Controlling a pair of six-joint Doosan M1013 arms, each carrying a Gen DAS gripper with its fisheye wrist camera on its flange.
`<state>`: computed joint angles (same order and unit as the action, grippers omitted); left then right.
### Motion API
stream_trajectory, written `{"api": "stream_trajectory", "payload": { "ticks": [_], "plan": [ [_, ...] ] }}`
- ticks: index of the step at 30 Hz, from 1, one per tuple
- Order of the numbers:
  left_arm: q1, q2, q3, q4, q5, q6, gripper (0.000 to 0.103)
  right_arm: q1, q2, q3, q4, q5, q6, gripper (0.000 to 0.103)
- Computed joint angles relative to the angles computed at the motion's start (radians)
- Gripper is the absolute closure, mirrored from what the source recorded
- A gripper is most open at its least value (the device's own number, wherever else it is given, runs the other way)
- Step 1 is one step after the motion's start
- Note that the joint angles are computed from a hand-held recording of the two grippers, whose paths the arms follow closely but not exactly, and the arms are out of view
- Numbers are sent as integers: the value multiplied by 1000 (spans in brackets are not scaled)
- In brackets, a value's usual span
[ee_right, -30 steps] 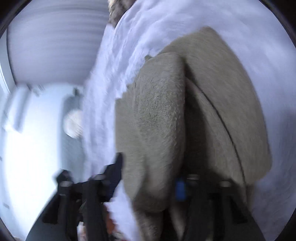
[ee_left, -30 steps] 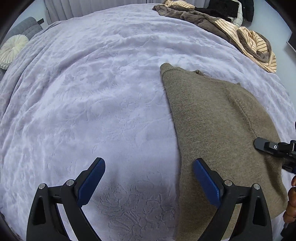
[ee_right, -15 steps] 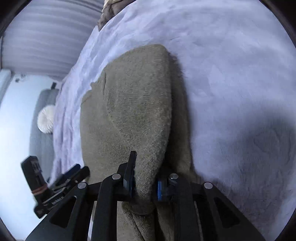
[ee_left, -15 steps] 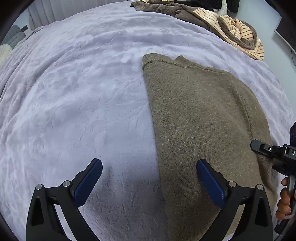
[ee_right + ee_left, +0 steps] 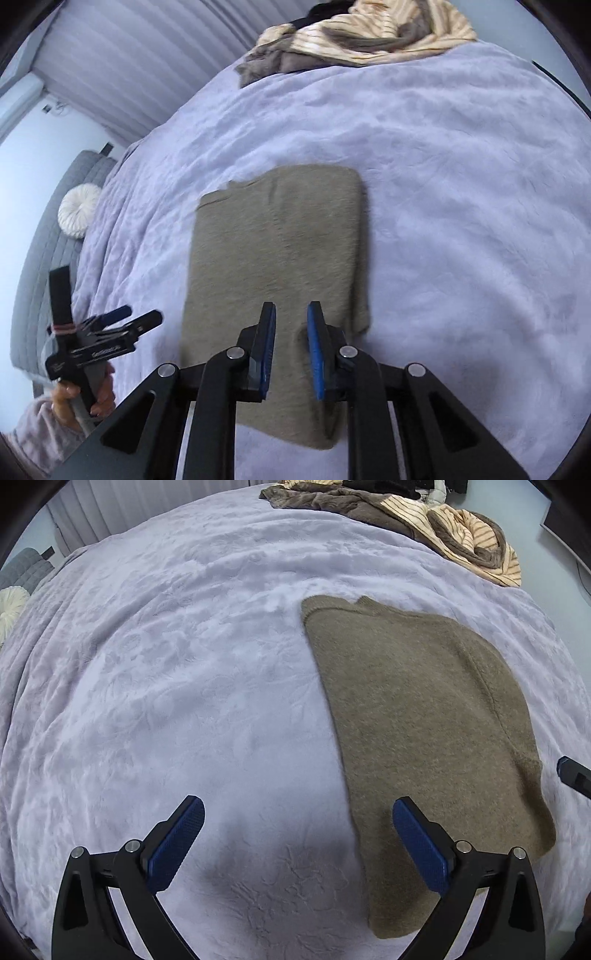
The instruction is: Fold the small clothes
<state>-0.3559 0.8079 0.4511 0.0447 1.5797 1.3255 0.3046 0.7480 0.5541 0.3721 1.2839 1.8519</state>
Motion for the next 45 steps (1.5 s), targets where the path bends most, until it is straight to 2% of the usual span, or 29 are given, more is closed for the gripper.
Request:
{"api": "stream_trajectory", "payload": {
  "ticks": [1, 3, 6, 7, 9, 11, 13, 18, 22, 24, 27, 29, 31, 32, 35, 39, 45],
  "plan": [
    [-8, -5, 17, -1, 2, 6, 1, 12, 27, -48, -7, 31, -14, 84],
    [-22, -29, 81, 18, -20, 11, 1, 37, 49, -74, -77, 74, -40, 84],
    [-21, -63, 169, -6, -38, -5, 1, 48, 41, -21, -211, 130, 19, 84],
    [-17, -76, 199, -28, -48, -13, 1, 37, 20, 40, -203, 123, 58, 82],
    [-13, -93, 237, -49, -57, -22, 1, 2, -47, 201, -83, -1, 107, 78],
    [-14, -108, 265, -50, -74, -24, 1, -6, -74, 254, -55, -45, 109, 77],
    [-15, -111, 271, -50, -72, -36, 1, 6, -77, 251, -97, -38, 91, 77],
    [-17, -105, 242, -41, -31, -66, 1, 0, -88, 248, -94, -25, 148, 77],
    [-21, -113, 222, 19, -80, -94, 1, -1, -104, 231, -106, -114, 120, 72],
    [-14, -90, 174, 29, -79, -126, 1, -2, -77, 171, -93, -104, 84, 72],
    [-10, -39, 90, 32, -42, -147, 1, 7, 6, 24, -114, -9, 41, 85],
    [-18, -14, 64, 60, -5, -130, 1, 21, 65, -73, -169, 80, 28, 88],
    [-17, -19, 85, 55, -17, -125, 1, 31, 110, -138, -248, 171, 11, 90],
    [-14, -22, 90, 47, -24, -128, 1, 30, 109, -123, -258, 174, -1, 90],
    [-8, -17, 78, 36, -13, -133, 1, 20, 74, -40, -237, 114, 8, 90],
    [-5, 0, 40, 38, 17, -121, 1, 17, 50, -7, -231, 107, 46, 89],
    [-3, -1, 45, 42, 22, -114, 1, -8, 11, 43, -138, 81, 126, 86]
  ]
}}
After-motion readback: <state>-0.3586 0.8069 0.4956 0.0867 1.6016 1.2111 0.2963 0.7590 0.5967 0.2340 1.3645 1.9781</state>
